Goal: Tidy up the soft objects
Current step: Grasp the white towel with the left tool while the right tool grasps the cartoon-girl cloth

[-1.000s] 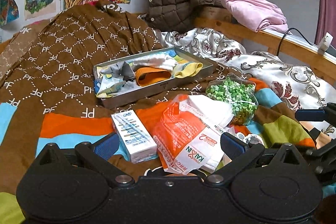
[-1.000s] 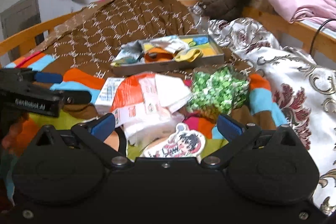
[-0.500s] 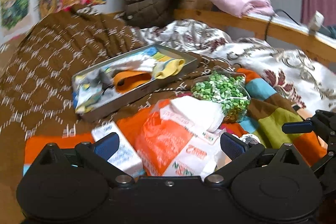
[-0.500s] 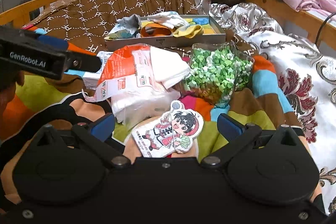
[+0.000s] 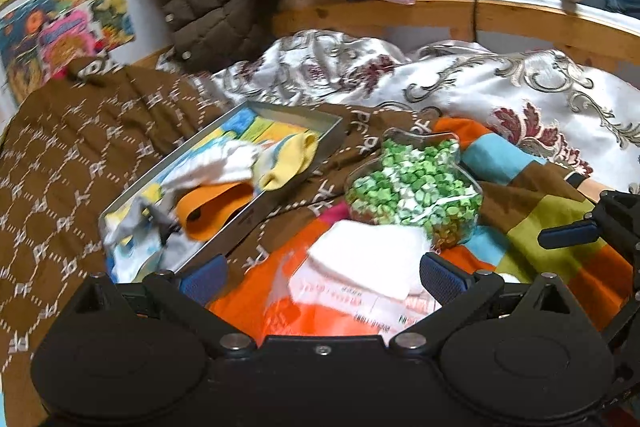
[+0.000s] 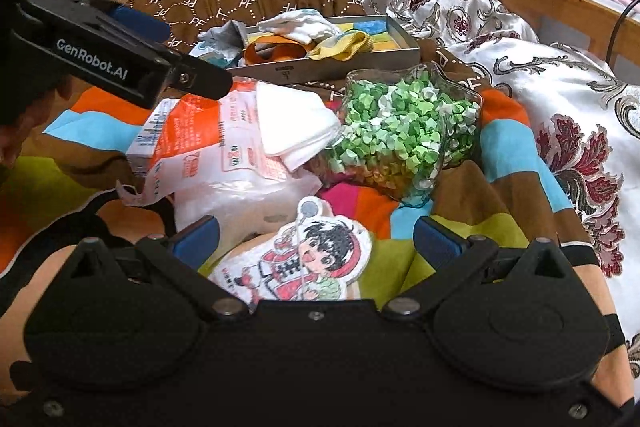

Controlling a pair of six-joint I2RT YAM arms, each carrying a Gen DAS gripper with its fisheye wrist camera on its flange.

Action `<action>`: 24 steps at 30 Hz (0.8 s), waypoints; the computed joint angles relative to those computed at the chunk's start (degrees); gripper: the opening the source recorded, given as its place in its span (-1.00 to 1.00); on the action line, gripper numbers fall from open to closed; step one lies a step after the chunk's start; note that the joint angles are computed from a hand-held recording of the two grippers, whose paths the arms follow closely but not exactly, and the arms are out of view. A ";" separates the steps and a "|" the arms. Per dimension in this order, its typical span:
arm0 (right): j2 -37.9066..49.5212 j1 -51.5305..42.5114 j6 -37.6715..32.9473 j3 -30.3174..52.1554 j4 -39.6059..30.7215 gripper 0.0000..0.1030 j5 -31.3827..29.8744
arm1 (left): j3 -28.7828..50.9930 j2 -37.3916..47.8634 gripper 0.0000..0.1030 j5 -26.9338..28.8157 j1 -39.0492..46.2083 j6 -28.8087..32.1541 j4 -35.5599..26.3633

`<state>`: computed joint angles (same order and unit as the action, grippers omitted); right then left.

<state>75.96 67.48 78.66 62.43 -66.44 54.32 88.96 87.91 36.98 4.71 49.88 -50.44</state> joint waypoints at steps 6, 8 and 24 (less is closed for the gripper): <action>-1.08 -0.22 -3.60 -2.33 3.54 0.99 -1.18 | -0.33 1.18 0.98 0.90 -1.53 0.50 1.06; -0.40 -0.14 -5.24 -2.15 4.05 0.99 -1.62 | -0.24 1.97 0.98 0.10 -2.43 1.53 0.82; 0.10 -2.33 -13.41 -3.23 7.08 0.99 -5.27 | -5.49 2.53 0.87 -5.70 -10.16 9.92 3.70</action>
<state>76.06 65.16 65.25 59.19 -59.35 49.05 83.48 90.45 31.28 -5.45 59.80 -46.73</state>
